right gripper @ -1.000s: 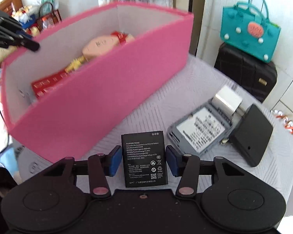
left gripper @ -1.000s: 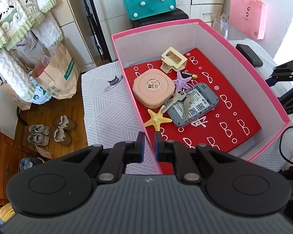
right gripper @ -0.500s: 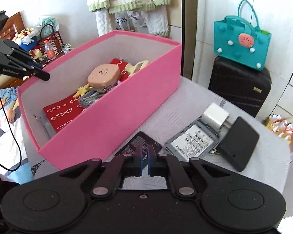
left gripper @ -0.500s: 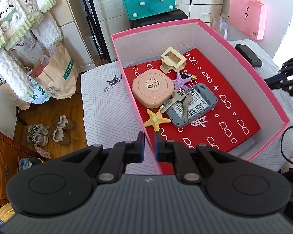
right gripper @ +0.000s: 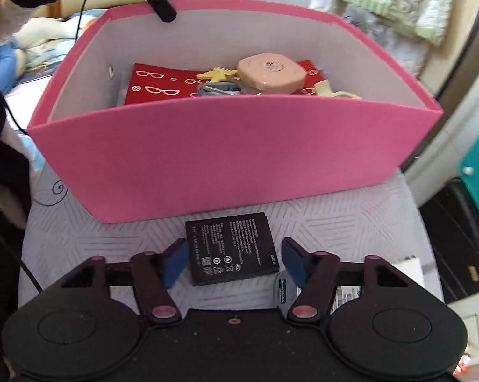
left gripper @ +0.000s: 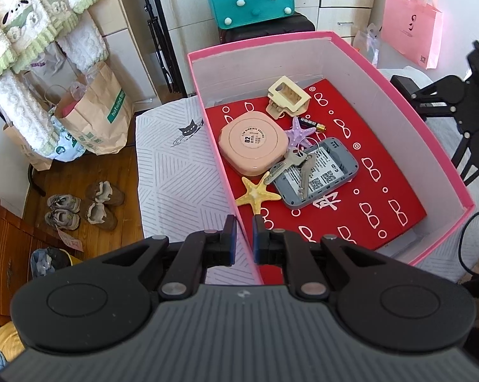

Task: Organize rigid objects
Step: 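Grasp the black phone battery with the right gripper and lift it, then carry the black battery into the pink box and release it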

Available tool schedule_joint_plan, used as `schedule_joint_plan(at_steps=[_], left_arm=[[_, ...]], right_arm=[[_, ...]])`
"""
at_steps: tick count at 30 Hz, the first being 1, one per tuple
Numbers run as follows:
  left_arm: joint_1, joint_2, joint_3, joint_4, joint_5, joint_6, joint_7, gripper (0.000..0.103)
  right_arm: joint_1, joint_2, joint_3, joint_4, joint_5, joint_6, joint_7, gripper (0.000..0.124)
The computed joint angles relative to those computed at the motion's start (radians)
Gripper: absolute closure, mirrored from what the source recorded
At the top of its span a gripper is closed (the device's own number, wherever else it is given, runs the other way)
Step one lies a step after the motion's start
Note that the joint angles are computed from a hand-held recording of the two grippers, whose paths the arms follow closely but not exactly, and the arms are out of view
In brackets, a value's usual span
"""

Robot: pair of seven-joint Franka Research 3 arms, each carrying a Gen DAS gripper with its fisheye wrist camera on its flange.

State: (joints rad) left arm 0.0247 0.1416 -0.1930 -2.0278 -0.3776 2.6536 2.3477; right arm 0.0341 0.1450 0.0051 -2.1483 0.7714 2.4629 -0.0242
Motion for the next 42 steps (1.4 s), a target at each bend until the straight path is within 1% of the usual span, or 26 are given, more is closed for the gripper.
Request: schedule_joint_plan(at_steps=[1, 3, 5, 6, 8, 11, 12, 14, 15, 17, 19, 20, 21, 23, 25, 27, 29, 31, 34, 36, 37, 39, 40, 42], left_arm=[[-0.002, 0.000, 0.001, 0.000, 0.006, 0.000, -0.011, 0.094], [-0.006, -0.003, 0.003, -0.004, 0.019, 0.003, -0.031, 0.094], [-0.008, -0.004, 0.005, -0.006, 0.030, 0.007, -0.048, 0.094], [-0.010, -0.004, 0.005, -0.007, 0.037, 0.010, -0.058, 0.094], [-0.012, -0.005, 0.006, -0.007, 0.048, 0.011, -0.074, 0.094], [-0.013, -0.008, 0.006, -0.013, 0.063, 0.018, -0.090, 0.094], [-0.014, -0.007, 0.007, -0.013, 0.067, 0.020, -0.095, 0.094], [-0.011, -0.006, 0.005, -0.009, 0.061, 0.017, -0.091, 0.094], [-0.011, -0.005, 0.004, -0.008, 0.061, 0.018, -0.090, 0.094], [-0.008, -0.006, 0.002, -0.006, 0.053, 0.011, -0.082, 0.094], [-0.008, -0.007, 0.002, -0.007, 0.051, 0.012, -0.076, 0.094], [-0.007, -0.008, 0.002, -0.009, 0.048, 0.014, -0.071, 0.094], [-0.006, -0.007, 0.001, -0.008, 0.042, 0.013, -0.064, 0.094], [-0.003, -0.006, 0.000, -0.004, 0.031, 0.005, -0.055, 0.094], [-0.005, -0.003, 0.001, -0.001, 0.036, 0.005, -0.054, 0.094], [-0.005, -0.002, 0.000, 0.000, 0.035, 0.003, -0.046, 0.094], [-0.004, -0.002, 0.000, 0.001, 0.035, 0.002, -0.040, 0.094], [-0.003, -0.003, 0.000, 0.001, 0.030, 0.000, -0.034, 0.095], [-0.003, -0.009, -0.001, -0.004, 0.021, 0.001, -0.017, 0.095], [-0.004, -0.015, -0.001, -0.011, 0.014, 0.009, -0.002, 0.096], [-0.005, -0.017, -0.001, -0.016, 0.012, 0.016, 0.004, 0.096], [-0.005, -0.020, 0.000, -0.022, 0.001, 0.025, 0.012, 0.096], [-0.006, -0.021, 0.000, -0.024, -0.004, 0.029, 0.014, 0.096], [-0.010, -0.024, 0.001, -0.035, -0.003, 0.050, 0.013, 0.096]], right_arm=[[-0.002, 0.021, -0.006, 0.027, -0.031, -0.038, 0.027, 0.052], [-0.018, 0.038, -0.003, 0.046, -0.001, -0.079, 0.008, 0.049], [-0.027, 0.043, 0.003, 0.042, 0.034, -0.076, -0.030, 0.049], [-0.024, 0.043, 0.004, 0.041, 0.043, -0.066, -0.014, 0.049], [-0.010, 0.026, 0.007, 0.015, 0.046, -0.020, 0.036, 0.054], [0.024, -0.020, 0.016, -0.053, 0.040, 0.079, 0.123, 0.055], [0.038, -0.035, 0.018, -0.077, 0.035, 0.121, 0.165, 0.055], [0.072, -0.058, 0.005, -0.113, 0.018, 0.181, 0.314, 0.055], [0.065, -0.074, 0.020, -0.140, 0.047, 0.220, 0.309, 0.055], [0.082, -0.106, 0.037, -0.200, 0.166, 0.325, 0.214, 0.055], [0.097, -0.134, 0.035, -0.231, 0.249, 0.355, 0.199, 0.055], [0.100, -0.137, 0.028, -0.228, 0.286, 0.353, 0.181, 0.055], [0.108, -0.151, 0.027, -0.241, 0.332, 0.368, 0.151, 0.055], [0.131, -0.168, 0.027, -0.253, 0.428, 0.431, 0.090, 0.055], [0.147, -0.191, 0.022, -0.264, 0.495, 0.471, 0.050, 0.055], [0.159, -0.219, 0.014, -0.275, 0.525, 0.506, 0.036, 0.055], [0.177, -0.252, 0.007, -0.283, 0.582, 0.555, -0.010, 0.055], [0.193, -0.286, -0.006, -0.282, 0.635, 0.584, -0.062, 0.055], [0.215, -0.332, -0.021, -0.264, 0.714, 0.595, -0.149, 0.055], [0.220, -0.351, -0.023, -0.245, 0.730, 0.575, -0.179, 0.055], [0.220, -0.350, -0.023, -0.234, 0.713, 0.556, -0.170, 0.055], [0.218, -0.342, -0.025, -0.214, 0.638, 0.503, -0.117, 0.055], [0.218, -0.327, -0.024, -0.199, 0.592, 0.482, -0.090, 0.055], [0.217, -0.283, -0.014, -0.163, 0.481, 0.464, -0.035, 0.055]])
